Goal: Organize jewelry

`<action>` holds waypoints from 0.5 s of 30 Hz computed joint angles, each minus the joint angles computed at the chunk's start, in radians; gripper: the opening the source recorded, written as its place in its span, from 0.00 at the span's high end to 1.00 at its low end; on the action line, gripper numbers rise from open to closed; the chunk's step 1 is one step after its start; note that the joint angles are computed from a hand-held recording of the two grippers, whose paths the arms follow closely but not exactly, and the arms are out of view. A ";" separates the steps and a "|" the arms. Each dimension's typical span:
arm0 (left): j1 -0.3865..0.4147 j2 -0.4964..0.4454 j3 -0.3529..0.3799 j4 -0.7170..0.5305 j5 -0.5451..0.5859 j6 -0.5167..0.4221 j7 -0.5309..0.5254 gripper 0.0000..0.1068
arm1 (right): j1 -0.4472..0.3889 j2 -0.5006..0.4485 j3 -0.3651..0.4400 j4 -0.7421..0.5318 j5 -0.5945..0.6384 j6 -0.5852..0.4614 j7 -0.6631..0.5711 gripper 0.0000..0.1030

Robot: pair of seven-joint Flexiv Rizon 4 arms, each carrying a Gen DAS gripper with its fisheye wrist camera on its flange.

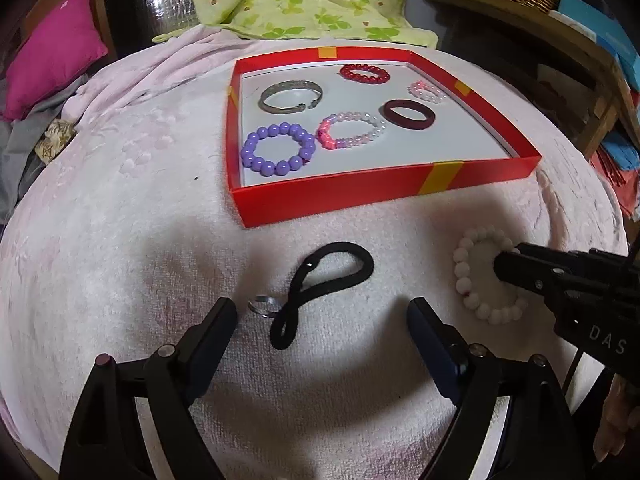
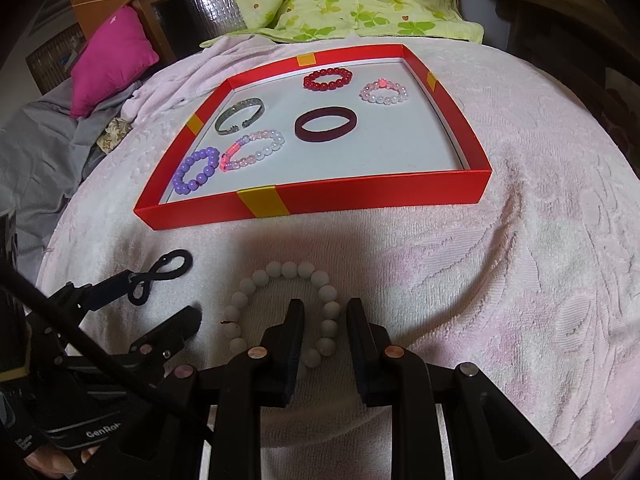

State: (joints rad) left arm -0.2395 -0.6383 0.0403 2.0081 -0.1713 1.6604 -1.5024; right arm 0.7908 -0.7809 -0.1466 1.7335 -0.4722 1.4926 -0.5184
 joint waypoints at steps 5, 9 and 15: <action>-0.008 0.000 0.013 -0.006 -0.004 -0.014 -0.015 0.17 | -0.002 -0.001 0.003 -0.001 0.004 0.001 -0.001 0.76; -0.002 0.000 0.008 -0.003 0.001 -0.010 -0.014 0.16 | -0.002 -0.002 0.003 -0.002 0.006 0.002 -0.001 0.76; 0.017 -0.003 -0.011 0.003 0.007 0.011 -0.002 0.16 | 0.000 -0.002 0.000 -0.003 0.005 -0.001 -0.003 0.76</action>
